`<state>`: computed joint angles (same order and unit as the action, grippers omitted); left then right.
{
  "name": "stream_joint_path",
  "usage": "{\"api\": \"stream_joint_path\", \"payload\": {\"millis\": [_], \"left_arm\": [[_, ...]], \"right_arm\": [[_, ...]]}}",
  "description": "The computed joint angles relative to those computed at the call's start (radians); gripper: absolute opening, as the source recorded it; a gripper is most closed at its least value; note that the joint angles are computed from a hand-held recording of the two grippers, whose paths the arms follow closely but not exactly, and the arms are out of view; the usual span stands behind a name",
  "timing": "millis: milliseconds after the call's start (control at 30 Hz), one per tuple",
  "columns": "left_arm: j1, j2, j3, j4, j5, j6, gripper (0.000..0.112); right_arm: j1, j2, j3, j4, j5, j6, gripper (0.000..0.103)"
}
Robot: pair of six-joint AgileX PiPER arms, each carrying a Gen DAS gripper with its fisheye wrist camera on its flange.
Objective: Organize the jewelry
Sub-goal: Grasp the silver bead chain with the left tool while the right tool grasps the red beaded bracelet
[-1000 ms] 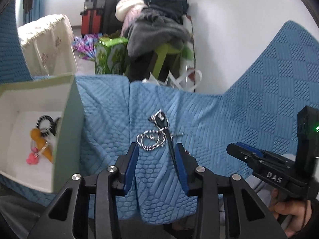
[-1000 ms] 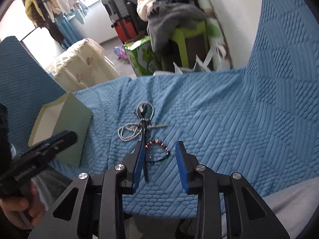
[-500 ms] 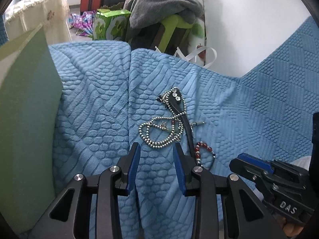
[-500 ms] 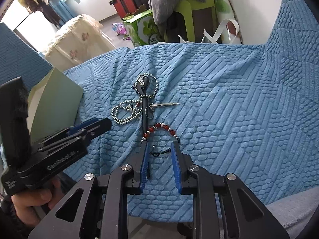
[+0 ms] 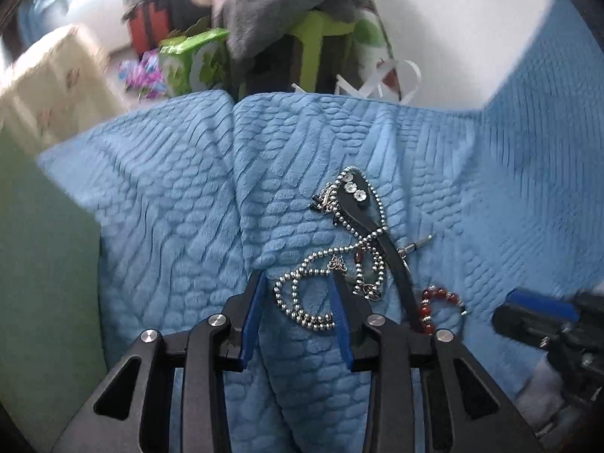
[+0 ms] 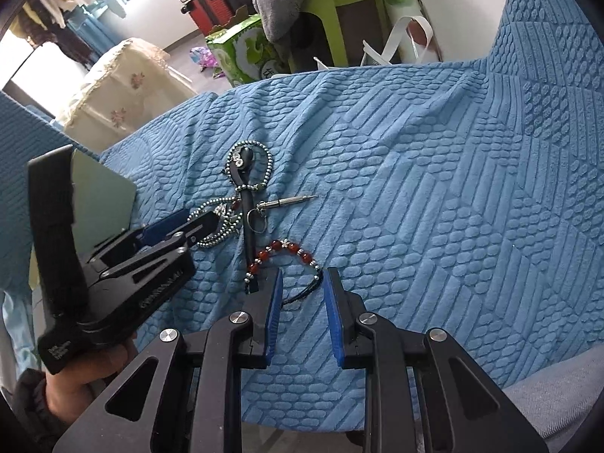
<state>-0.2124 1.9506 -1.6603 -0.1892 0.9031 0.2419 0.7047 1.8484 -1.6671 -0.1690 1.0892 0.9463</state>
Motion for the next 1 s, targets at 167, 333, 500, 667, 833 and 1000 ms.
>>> {"api": "stream_joint_path", "payload": {"millis": [167, 333, 500, 667, 833, 1000], "left_arm": [[-0.006, 0.007, -0.002, 0.008, -0.017, 0.038, 0.027], [0.001, -0.007, 0.004, 0.013, -0.009, 0.058, 0.003], [0.043, -0.054, 0.039, -0.085, 0.007, 0.092, 0.002], [0.092, -0.117, 0.08, -0.142, 0.04, 0.097, 0.0], [0.126, -0.177, 0.149, -0.161, 0.041, 0.108, 0.0], [0.148, -0.209, 0.19, -0.183, 0.039, 0.116, 0.0]], "right_arm": [[-0.001, 0.012, -0.011, 0.007, 0.008, -0.016, 0.021], [0.006, 0.032, -0.035, 0.008, 0.018, -0.03, 0.021], [-0.003, 0.04, -0.028, 0.044, -0.03, -0.06, 0.021], [-0.014, 0.065, -0.046, 0.112, -0.068, -0.127, 0.023], [-0.01, 0.098, -0.074, 0.111, -0.052, -0.135, 0.023], [-0.005, 0.127, -0.101, 0.085, -0.043, -0.118, 0.022]]}}
